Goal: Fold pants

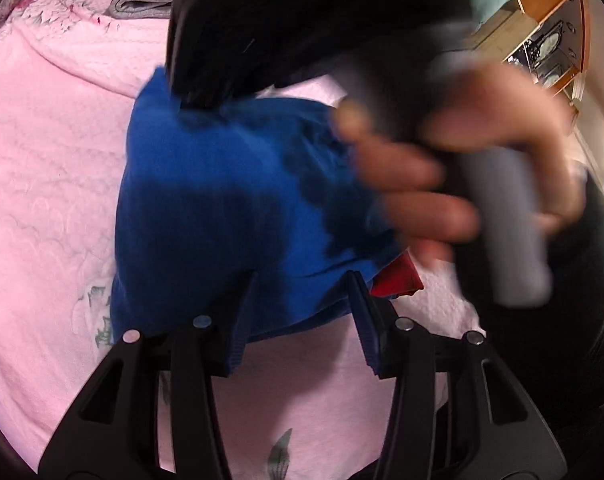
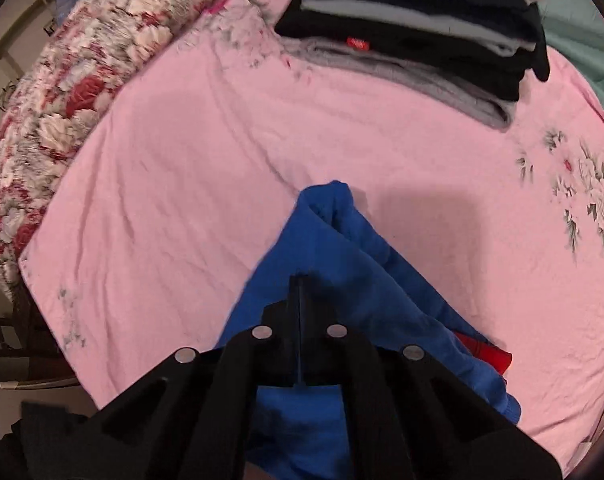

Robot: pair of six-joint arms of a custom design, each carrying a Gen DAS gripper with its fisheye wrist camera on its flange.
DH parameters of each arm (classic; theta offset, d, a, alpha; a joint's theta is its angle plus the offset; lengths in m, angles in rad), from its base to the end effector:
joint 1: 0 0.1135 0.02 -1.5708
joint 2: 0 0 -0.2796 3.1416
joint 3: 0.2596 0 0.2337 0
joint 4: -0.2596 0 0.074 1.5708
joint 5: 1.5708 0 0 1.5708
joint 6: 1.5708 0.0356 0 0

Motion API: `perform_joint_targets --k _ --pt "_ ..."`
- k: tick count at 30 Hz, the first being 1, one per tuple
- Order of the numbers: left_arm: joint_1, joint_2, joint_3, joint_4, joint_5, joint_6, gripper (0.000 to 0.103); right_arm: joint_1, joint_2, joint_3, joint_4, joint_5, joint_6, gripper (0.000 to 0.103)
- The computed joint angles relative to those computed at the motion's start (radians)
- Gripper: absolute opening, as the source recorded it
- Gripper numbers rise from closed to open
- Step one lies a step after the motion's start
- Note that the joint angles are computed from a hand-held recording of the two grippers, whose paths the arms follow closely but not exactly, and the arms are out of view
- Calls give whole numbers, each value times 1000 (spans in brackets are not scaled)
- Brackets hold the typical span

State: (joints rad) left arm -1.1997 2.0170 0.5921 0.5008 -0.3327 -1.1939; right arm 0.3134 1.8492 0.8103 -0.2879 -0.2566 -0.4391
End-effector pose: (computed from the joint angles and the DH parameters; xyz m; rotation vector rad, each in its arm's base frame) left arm 0.1188 -0.2732 0.0651 -0.1351 2.5325 -0.6346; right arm 0.2724 0.0978 0.1129 -1.0940 2.6459 0.3465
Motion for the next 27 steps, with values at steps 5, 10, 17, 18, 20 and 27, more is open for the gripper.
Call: perform_joint_targets --k 5,10,17,18,20,27 --pt "5 -4 19 -36 2 14 47 -26 211 133 -15 -24 42 0" --pt "-27 -131 -97 28 -42 2 76 -59 84 85 -72 -38 17 21" --pt "1 -400 -343 1 -152 -166 88 -513 -342 -87 -174 -307 -243 92" --pt "50 -351 -371 101 -91 -156 88 -594 -345 -98 -186 -339 -291 92" --pt "174 -159 -413 413 85 -102 88 -753 -283 -95 -223 -373 -381 92" --pt "382 222 -273 726 421 -40 88 -1011 137 98 -488 -392 -539 92"
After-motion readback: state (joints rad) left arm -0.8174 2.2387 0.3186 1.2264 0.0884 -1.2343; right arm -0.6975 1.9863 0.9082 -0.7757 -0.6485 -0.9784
